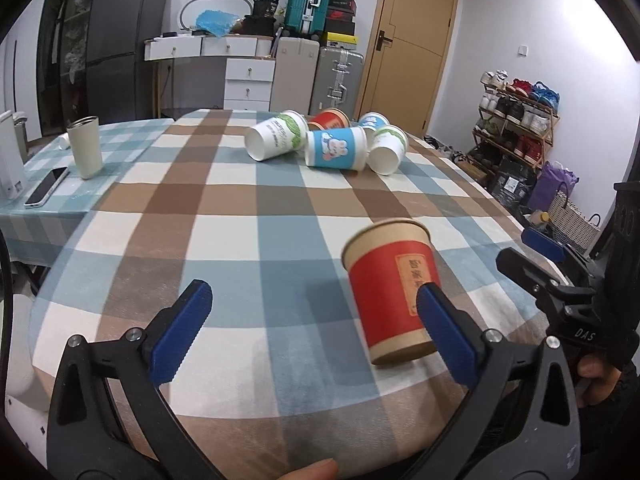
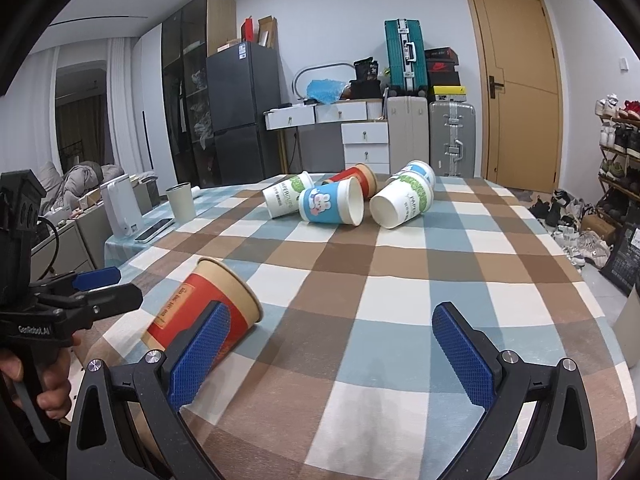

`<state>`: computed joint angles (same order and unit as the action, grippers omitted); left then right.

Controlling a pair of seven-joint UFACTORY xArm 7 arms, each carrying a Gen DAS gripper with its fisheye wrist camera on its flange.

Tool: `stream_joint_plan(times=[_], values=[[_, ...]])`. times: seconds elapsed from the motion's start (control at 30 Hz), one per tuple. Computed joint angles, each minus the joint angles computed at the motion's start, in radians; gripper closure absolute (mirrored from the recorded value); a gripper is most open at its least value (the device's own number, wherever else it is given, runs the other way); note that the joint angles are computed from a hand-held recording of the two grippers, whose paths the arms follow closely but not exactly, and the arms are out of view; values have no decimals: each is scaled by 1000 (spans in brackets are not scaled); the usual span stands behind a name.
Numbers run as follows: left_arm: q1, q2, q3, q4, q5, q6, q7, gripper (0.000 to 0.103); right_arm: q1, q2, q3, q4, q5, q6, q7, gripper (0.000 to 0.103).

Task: Flip cup upright
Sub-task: 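Grasp the red cup with the right tool while the left tool opens and releases it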

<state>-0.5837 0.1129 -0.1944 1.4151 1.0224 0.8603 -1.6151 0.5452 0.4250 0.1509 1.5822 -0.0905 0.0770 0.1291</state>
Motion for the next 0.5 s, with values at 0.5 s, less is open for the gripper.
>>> stream_joint_plan(times=[0.5], values=[[46,-49,-18,-76,40,7,-28,1,-81,129,173,254,293,359,-149,1]])
